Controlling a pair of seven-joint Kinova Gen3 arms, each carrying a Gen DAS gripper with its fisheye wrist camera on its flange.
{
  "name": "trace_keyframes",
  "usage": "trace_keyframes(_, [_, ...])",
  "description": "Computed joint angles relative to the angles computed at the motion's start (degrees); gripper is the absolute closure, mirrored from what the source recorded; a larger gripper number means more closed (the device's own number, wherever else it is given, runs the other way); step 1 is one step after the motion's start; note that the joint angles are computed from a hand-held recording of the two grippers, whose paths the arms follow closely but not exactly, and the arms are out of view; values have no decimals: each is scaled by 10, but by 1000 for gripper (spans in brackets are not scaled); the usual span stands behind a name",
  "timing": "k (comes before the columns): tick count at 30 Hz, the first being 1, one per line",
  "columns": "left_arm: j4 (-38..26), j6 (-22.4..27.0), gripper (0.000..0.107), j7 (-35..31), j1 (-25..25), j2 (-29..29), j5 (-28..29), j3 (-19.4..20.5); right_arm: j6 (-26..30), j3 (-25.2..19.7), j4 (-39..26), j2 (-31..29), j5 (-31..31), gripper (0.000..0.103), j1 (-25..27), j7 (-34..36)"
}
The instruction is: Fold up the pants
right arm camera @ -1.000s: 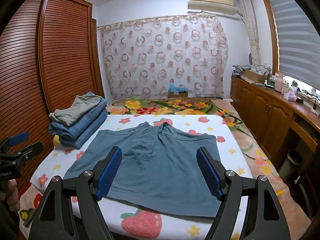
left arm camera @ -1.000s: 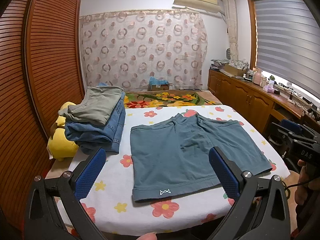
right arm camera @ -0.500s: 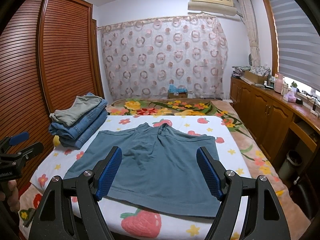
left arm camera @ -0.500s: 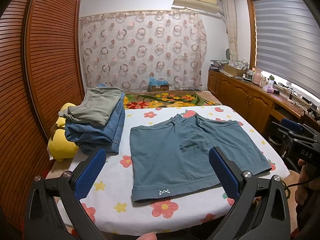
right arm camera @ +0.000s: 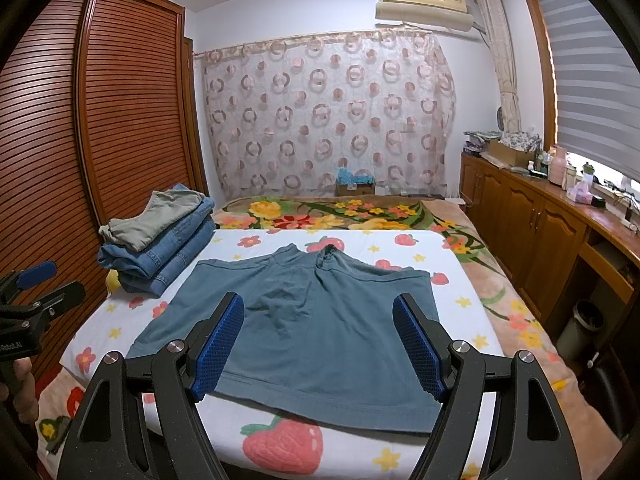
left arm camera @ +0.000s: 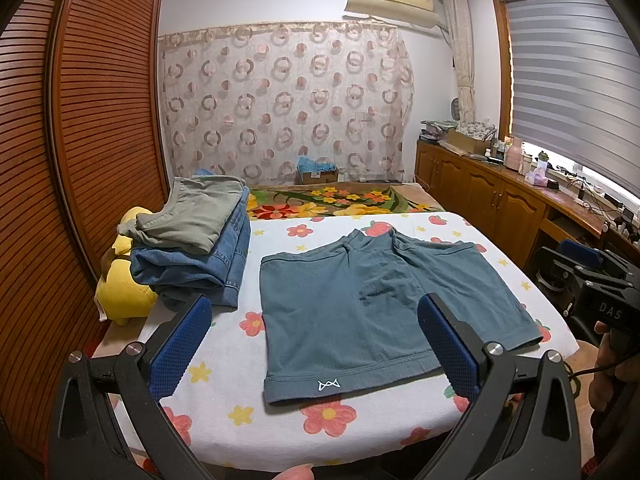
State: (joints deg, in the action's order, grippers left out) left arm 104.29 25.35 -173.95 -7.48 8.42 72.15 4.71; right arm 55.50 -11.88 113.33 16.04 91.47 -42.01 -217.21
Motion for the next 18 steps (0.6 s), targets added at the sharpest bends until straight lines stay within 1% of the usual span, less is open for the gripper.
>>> trace_keyframes(18, [1, -3, 5, 7, 3, -3, -6, 2, -1, 0, 0, 0, 0, 24, 0, 0])
